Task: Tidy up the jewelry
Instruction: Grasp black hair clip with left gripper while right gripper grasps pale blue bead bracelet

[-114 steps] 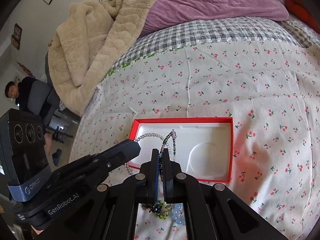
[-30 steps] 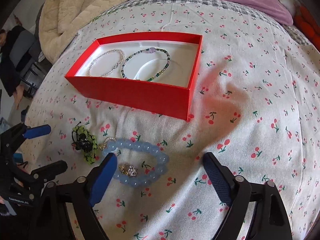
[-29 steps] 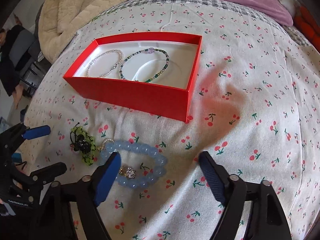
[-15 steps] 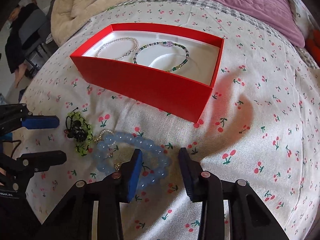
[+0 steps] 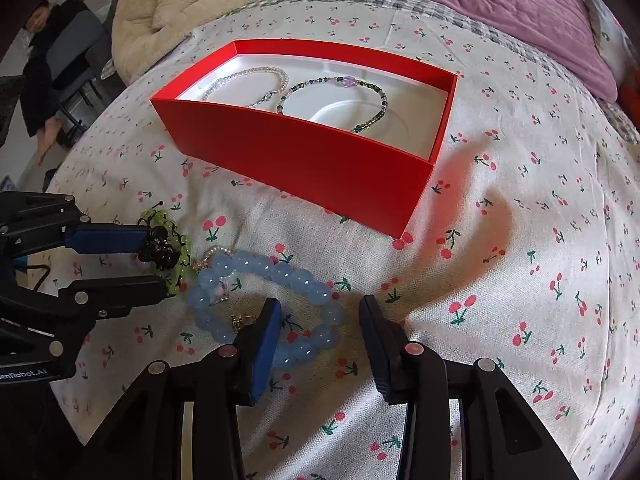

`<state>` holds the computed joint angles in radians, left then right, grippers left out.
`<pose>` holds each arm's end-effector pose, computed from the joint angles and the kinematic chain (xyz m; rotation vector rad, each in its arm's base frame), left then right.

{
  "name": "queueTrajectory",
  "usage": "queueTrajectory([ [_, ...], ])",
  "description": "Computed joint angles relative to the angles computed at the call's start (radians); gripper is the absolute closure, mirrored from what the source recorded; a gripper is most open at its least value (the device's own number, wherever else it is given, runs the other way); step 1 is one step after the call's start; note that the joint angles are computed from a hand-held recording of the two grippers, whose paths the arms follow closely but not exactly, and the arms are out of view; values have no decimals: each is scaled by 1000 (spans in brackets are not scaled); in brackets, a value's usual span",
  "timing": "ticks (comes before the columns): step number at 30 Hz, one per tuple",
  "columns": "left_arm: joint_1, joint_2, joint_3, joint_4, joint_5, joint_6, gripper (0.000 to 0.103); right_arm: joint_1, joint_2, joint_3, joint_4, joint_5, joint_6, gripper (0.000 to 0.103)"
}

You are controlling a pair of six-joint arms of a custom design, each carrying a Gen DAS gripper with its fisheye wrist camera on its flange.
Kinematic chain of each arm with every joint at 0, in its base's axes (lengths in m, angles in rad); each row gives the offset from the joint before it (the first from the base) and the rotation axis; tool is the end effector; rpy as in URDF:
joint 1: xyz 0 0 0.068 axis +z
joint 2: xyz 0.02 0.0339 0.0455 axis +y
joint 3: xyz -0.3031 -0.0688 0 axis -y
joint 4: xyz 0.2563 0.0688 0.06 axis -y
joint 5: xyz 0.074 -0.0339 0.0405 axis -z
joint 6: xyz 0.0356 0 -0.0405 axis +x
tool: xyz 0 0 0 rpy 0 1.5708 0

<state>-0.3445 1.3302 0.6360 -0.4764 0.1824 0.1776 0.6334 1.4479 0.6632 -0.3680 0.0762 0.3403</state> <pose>0.2102 -0.0823 0.1896 0.7572 2.6372 -0.2964 0.2040 0.1464 0.1756 -0.3770 2.7054 0.1791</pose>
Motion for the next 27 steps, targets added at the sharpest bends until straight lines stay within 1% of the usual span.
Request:
queueTrajectory([
  [2,-5,9,0,8,-14,-14,66,8,5,3,3,6,5,63],
  [5,3,11,3,9,-20,-21,73,18,11,10,4,7,10,69],
  [7,9,16,6,8,-19,-26,76,19,11,11,3,-1,9,77],
  [8,11,18,7,8,-19,-30,80,17,9,10,3,-7,7,80],
  [9,18,18,6,7,-20,-29,80,13,8,9,3,-16,5,88],
  [10,20,17,7,7,-22,-32,80,8,5,8,5,-26,7,91],
  [13,33,1,8,3,-20,-32,80,2,-8,7,-1,-33,27,91],
  [17,68,-22,20,-21,16,-25,80,-12,-38,10,-21,-61,41,91],
  [24,143,-57,53,-74,88,-1,80,-3,-119,52,-112,-80,88,91],
  [27,153,-71,65,-90,98,-1,80,1,-163,74,-142,-91,108,91],
])
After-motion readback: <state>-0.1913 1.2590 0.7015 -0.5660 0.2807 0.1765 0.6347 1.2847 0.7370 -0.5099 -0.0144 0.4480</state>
